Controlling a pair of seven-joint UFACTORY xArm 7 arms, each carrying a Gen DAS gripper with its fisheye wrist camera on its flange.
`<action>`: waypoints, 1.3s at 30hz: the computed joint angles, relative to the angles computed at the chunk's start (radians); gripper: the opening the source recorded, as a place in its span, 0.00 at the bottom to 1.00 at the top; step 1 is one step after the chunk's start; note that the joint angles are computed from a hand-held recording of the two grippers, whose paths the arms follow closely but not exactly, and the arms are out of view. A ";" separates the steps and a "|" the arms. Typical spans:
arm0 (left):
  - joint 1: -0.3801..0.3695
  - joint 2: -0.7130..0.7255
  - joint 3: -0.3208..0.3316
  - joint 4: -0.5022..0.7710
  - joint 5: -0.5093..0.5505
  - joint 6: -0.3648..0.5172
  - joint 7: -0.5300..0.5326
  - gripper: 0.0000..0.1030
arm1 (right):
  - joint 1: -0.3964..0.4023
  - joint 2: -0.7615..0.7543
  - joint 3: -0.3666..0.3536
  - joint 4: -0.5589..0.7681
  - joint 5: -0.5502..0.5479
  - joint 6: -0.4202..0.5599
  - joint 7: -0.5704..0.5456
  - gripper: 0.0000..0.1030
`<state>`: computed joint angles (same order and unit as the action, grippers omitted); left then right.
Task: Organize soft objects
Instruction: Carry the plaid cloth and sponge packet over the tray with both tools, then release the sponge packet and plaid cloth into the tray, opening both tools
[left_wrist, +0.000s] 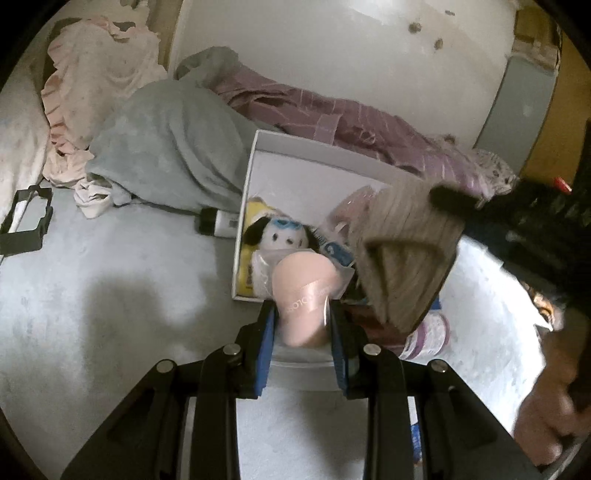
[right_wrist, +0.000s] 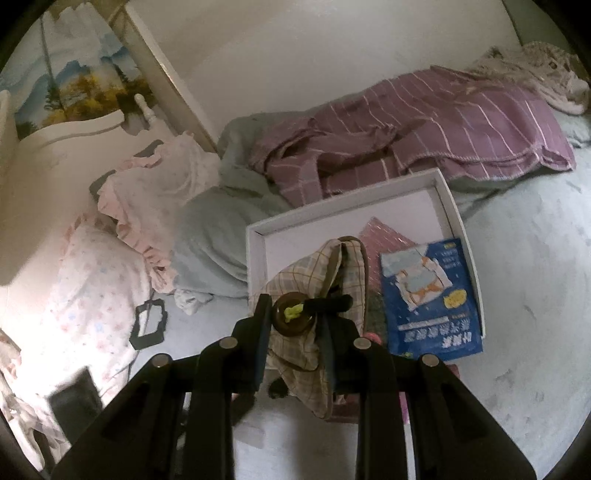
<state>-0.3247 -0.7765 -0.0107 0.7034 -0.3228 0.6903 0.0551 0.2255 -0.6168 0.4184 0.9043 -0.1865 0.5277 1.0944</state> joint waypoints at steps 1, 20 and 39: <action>-0.004 -0.001 -0.001 -0.002 -0.004 -0.009 0.000 0.26 | 0.008 0.001 -0.012 -0.007 0.009 0.009 -0.006 0.27; 0.018 0.309 -0.061 0.221 0.049 -0.058 -0.074 0.26 | -0.094 -0.130 -0.115 -0.264 0.148 -0.355 -0.006 0.22; 0.018 0.396 -0.112 0.293 0.129 -0.050 -0.130 0.26 | 0.026 -0.017 -0.198 -0.103 0.205 0.206 -0.264 0.43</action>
